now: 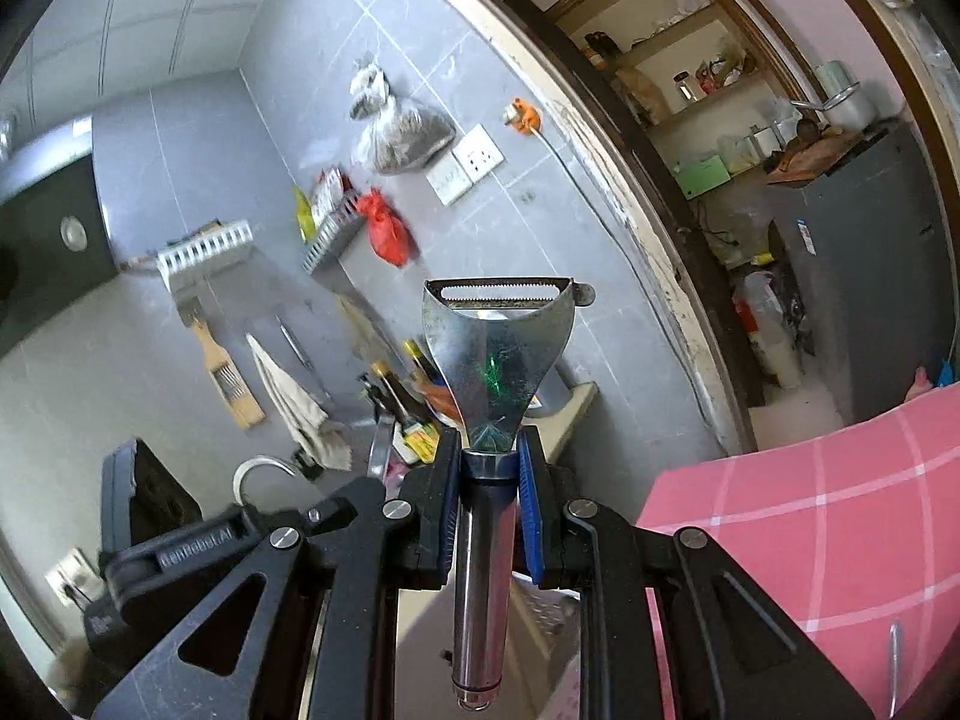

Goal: Organize utensils
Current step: 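Insert the peeler into the white caddy with the right tool while the left tool inserts the wire utensil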

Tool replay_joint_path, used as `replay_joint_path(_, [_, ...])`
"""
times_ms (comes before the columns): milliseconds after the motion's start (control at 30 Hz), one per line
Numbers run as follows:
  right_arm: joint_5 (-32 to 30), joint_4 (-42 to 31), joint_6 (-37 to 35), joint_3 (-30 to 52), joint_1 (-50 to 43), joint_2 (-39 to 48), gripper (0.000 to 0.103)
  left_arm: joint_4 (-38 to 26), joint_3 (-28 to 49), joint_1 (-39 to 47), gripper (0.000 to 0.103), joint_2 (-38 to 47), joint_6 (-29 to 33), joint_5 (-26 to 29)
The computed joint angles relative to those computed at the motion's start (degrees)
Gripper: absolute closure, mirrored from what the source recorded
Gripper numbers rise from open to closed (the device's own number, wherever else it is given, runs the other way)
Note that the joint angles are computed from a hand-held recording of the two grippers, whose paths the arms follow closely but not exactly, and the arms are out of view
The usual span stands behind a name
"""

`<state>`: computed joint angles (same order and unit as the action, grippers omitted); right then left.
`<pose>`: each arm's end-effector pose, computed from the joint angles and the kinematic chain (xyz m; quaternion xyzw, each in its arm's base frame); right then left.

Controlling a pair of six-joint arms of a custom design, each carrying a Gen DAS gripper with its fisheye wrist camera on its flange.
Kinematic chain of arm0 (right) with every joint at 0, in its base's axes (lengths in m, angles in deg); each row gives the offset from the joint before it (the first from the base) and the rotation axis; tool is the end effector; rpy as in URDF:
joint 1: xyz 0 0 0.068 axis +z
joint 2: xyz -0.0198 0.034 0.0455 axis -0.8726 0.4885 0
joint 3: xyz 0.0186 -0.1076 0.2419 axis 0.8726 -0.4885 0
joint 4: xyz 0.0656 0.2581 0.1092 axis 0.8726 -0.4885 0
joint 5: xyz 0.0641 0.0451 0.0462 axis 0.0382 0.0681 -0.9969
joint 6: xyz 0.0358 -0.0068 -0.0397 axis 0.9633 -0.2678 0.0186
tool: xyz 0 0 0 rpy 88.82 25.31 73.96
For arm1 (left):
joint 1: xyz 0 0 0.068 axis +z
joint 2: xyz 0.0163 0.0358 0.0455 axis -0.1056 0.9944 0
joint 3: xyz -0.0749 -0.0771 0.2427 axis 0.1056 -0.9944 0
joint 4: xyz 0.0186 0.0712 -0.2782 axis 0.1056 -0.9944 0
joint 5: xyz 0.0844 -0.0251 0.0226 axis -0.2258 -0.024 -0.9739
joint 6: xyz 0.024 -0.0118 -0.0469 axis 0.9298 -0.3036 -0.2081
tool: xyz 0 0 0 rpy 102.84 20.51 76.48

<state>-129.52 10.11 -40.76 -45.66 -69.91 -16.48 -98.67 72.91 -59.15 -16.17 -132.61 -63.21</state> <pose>0.2417 -0.0101 0.2674 -0.0902 0.7532 0.4028 0.5122 0.1655 -0.1824 0.3059 -0.2230 0.7739 -0.2714 0.5269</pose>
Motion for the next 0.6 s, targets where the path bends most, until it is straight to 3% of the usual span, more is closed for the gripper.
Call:
replay_joint_path(300, [1.45,-3.3,-9.49,-3.11,1.18,-0.45,0.086,10.14,-6.96,-2.34,0.085,1.03,0.96,-2.07])
replay_joint_path(600, [0.69,-8.02,-14.48,-4.7,0.8,-1.3,0.086,11.99,-10.34,-4.61,0.085,0.06,4.87,-3.26])
